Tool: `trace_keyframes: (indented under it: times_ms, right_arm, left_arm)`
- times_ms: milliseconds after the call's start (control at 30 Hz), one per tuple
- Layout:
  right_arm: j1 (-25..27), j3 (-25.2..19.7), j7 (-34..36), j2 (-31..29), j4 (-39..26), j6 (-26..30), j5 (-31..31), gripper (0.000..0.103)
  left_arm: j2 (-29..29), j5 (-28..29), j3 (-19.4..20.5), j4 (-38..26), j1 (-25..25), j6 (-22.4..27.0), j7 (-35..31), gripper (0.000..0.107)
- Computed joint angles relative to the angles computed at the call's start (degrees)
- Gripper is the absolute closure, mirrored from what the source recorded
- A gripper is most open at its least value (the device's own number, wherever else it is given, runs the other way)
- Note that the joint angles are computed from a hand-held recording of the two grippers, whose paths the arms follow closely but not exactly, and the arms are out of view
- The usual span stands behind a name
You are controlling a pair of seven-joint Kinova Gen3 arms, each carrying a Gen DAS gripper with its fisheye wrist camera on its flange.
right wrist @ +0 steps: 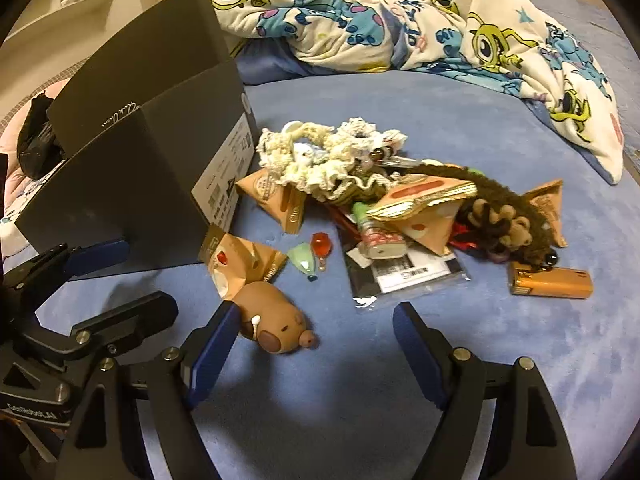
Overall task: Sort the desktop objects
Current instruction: 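Grasp the tan triangular snack packet with left tool while right tool grasps the brown pig toy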
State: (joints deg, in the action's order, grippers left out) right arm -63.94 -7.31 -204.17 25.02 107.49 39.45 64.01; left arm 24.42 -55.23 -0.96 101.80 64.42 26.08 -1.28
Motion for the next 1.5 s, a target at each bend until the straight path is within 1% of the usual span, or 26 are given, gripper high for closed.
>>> trace_keyframes:
  times_ms: [167, 400, 467, 600, 667, 733, 767, 800, 833, 867, 967, 1033, 1100, 1167, 1233, 1333, 1367, 1433, 1500]
  right_arm:
    - [-0.03, 0.31, -0.63, 0.52, 0.03, -1.38, 1.74, 0.022]
    - [0.27, 0.10, 0.87, 0.80, 0.21, -2.66, 2.78, 0.021]
    - [0.67, -0.07, 2.08, 0.82, 0.13, -3.61, 2.52, 0.021]
    - [0.56, 0.08, 4.82, 1.56, -1.07, -2.80, 0.62, 0.021]
    - [-0.43, 0.22, 7.00, 2.25, -2.37, -0.34, -0.81, 0.025]
    - [-1.19, 0.66, 7.30, 2.59, -2.92, 0.53, -1.13, 0.031]
    - [-1.44, 0.64, 7.90, 2.88, -3.52, 1.27, -1.78, 0.039]
    - [-1.52, 0.47, 9.17, 3.17, -4.22, 2.16, -2.74, 0.049]
    - [-1.89, 0.63, 10.42, 3.42, -4.86, 2.94, -3.62, 0.054]
    - [-1.81, 0.54, 10.73, 3.29, -4.96, 2.78, -4.00, 0.065]
    - [-1.41, 0.94, 11.31, 2.73, -4.52, 1.54, -5.05, 0.065]
    - [-1.72, 1.36, 10.50, 2.14, -3.86, 1.25, -5.37, 0.065]
    - [-1.85, 1.64, 9.02, 1.06, -2.67, 1.37, -5.55, 0.065]
    - [-2.09, 1.60, 7.61, -0.17, -1.46, 2.80, -5.63, 0.065]
    - [-1.37, 1.22, 5.97, -1.95, 0.37, 3.32, -5.45, 0.065]
    - [-0.13, 0.13, 3.95, -4.02, 2.41, 4.36, -4.76, 0.065]
    - [0.30, -0.31, 3.23, -4.82, 3.15, 4.73, -4.49, 0.065]
    - [0.93, -1.23, 1.68, -6.09, 4.23, 5.78, -3.61, 0.065]
    - [1.65, -2.46, 1.33, -6.83, 4.47, 6.80, -3.15, 0.065]
  left_arm:
    - [-0.46, 1.32, 0.68, 0.47, -1.05, -0.70, -2.06, 0.016]
    - [-0.94, 1.13, 0.42, 1.03, -0.63, -0.30, -2.07, 0.016]
    - [-1.22, 0.86, 0.26, 1.44, -0.62, -0.65, -1.49, 0.016]
    - [-1.17, 1.03, 0.64, 1.27, -0.92, -0.33, -1.71, 0.016]
    - [-1.08, 0.91, 0.54, 1.15, -0.78, -0.14, -1.34, 0.016]
    - [-1.07, 0.91, 0.62, 1.08, -0.78, 0.03, -1.09, 0.016]
    - [-1.04, 0.95, 0.67, 0.99, -0.80, 0.13, -0.96, 0.016]
    - [-1.04, 0.97, 0.66, 0.93, -0.78, 0.20, -0.72, 0.016]
    - [-1.00, 0.95, 0.65, 0.83, -0.74, 0.31, -0.48, 0.016]
    - [-0.96, 0.69, 0.52, 0.78, -0.60, 0.25, -0.09, 0.016]
    - [-0.79, -0.20, 0.14, 0.64, -0.35, -0.82, 1.01, 0.016]
    - [-0.22, -0.16, 0.34, -0.09, -0.39, -1.07, 0.73, 0.016]
    - [0.59, 0.41, 0.59, -1.19, -0.63, -1.52, -0.41, 0.016]
    - [1.32, 0.77, 0.09, -2.17, -0.15, -1.90, -1.08, 0.016]
    - [2.15, 1.10, -0.75, -2.99, 0.20, -3.33, -1.41, 0.016]
    - [3.56, 2.53, -2.86, -3.86, 0.74, -6.67, -2.14, 0.016]
    - [4.17, 3.67, -3.04, -4.47, 0.65, -6.76, -3.08, 0.016]
    - [5.38, 6.75, -1.93, -5.83, -0.74, -6.80, -6.42, 0.017]
    - [6.25, 8.01, -2.92, -6.66, 0.25, -6.42, -7.73, 0.017]
